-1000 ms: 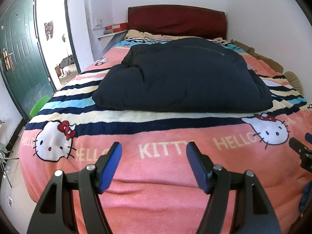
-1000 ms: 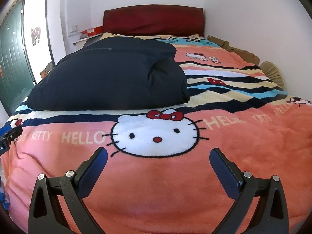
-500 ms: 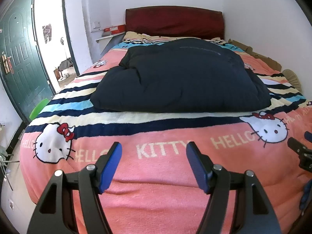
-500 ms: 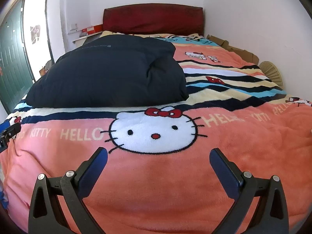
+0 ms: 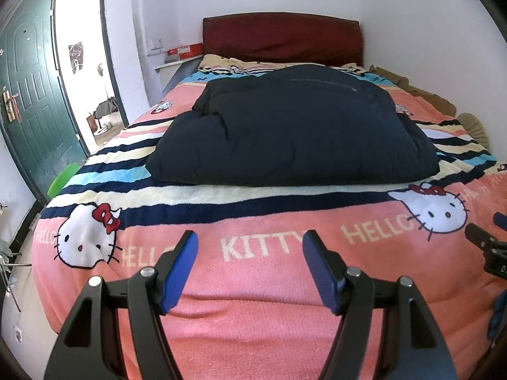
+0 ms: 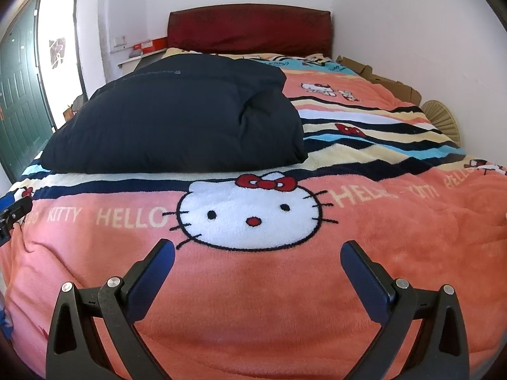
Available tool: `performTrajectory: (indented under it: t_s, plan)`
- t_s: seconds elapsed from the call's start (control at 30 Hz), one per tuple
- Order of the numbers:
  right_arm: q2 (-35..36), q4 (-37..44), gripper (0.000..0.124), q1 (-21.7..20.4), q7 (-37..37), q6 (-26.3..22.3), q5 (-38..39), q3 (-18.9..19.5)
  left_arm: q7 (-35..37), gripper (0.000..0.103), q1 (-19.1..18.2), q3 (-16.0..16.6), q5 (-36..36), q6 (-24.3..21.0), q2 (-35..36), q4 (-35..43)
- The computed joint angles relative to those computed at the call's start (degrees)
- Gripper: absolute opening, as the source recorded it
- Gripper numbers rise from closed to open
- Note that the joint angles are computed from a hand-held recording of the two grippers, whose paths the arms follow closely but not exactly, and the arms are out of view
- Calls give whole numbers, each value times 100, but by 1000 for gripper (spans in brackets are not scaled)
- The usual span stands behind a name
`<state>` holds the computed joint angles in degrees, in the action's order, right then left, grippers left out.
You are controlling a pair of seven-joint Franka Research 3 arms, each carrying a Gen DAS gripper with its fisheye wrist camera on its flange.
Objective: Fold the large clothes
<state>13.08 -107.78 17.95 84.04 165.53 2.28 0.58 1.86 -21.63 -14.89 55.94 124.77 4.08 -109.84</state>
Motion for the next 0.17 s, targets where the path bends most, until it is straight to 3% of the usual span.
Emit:
performTrajectory:
  t_s: [0.17]
  plan:
    - [-2,-2,103,17,30,-4,-29,-15,17,67,2,1,-22,-2,-7,3]
